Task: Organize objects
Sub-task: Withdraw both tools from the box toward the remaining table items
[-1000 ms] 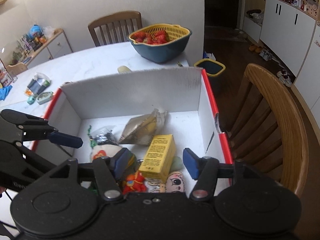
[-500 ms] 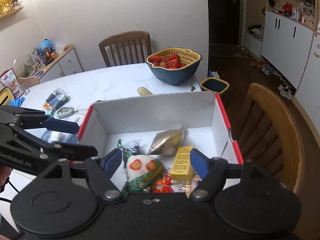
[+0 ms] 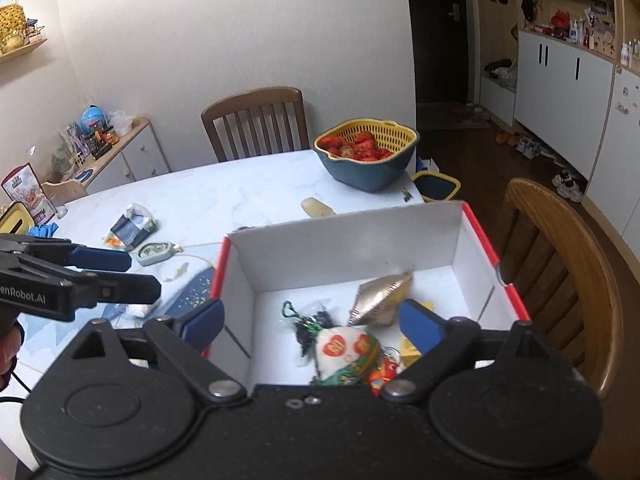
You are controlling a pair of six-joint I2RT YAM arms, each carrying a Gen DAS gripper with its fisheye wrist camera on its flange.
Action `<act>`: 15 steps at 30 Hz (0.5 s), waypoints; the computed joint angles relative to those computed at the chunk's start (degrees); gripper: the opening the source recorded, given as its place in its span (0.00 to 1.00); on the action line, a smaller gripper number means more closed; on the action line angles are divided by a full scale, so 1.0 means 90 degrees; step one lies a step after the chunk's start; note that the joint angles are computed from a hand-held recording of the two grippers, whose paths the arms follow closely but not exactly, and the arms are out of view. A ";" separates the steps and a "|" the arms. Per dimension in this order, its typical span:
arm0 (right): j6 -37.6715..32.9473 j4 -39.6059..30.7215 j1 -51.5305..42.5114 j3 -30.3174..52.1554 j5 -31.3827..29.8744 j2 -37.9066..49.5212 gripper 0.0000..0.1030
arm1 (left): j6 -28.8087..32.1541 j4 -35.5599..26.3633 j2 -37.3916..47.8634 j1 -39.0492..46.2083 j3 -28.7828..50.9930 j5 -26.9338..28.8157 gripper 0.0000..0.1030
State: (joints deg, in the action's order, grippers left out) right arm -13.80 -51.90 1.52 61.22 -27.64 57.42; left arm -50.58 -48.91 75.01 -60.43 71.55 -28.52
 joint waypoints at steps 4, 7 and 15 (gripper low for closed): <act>0.0688 0.0196 0.0678 -0.0103 0.0364 -0.0288 0.96 | -0.0166 -0.0155 -0.0699 0.0069 -0.0418 -0.0046 0.87; 0.1182 0.0351 0.1331 -0.0156 0.0819 -0.0447 0.96 | -0.0257 -0.0312 -0.1227 0.0130 -0.0711 -0.0104 0.89; 0.2531 0.0592 0.3355 -0.0057 0.2264 -0.0418 0.96 | -0.0202 -0.0921 -0.2772 0.0443 -0.1357 -0.0370 1.00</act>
State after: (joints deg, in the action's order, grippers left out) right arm 8.98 -46.57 31.71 60.71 -7.27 53.66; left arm -52.40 -57.20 50.07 -56.44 59.34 -31.85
